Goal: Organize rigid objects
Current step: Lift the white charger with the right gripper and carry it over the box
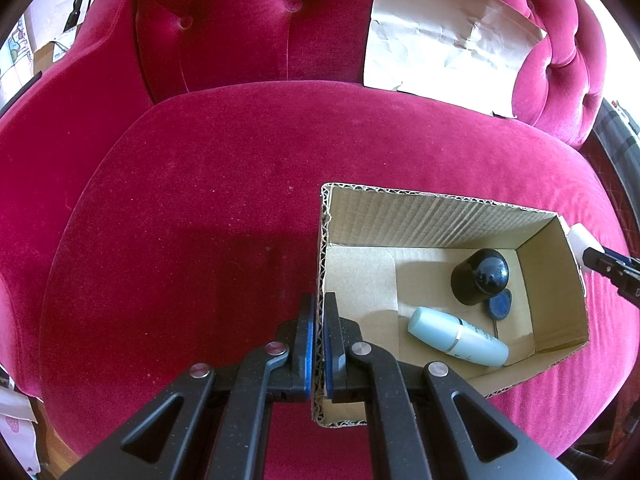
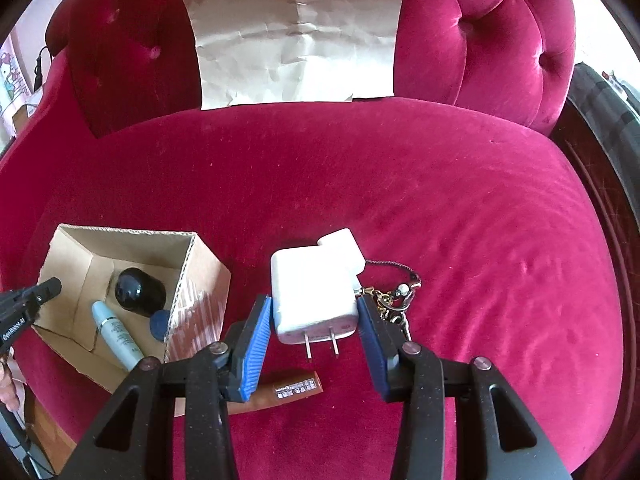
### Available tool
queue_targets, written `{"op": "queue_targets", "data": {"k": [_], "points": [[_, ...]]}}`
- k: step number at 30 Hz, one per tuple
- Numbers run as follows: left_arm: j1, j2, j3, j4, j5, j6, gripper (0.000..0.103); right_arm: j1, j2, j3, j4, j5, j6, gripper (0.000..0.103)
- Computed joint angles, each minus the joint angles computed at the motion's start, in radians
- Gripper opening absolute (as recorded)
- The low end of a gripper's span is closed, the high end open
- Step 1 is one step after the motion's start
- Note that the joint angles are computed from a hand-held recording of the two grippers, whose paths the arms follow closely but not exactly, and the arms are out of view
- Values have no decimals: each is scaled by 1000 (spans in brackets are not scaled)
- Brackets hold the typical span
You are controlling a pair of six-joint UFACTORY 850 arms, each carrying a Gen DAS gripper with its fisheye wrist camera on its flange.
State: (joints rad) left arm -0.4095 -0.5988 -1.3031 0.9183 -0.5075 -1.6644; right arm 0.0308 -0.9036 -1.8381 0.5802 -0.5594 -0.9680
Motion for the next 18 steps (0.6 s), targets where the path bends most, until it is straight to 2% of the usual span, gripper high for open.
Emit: {"op": "queue_targets", "data": {"k": [11,18], "points": [[-1,-2,-2,0,-1,0,3,7,82,81,108,50,-126,46],[-2,-2,-3,0,-1,-2,3,12,121,117,184,47,-206,46]]}}
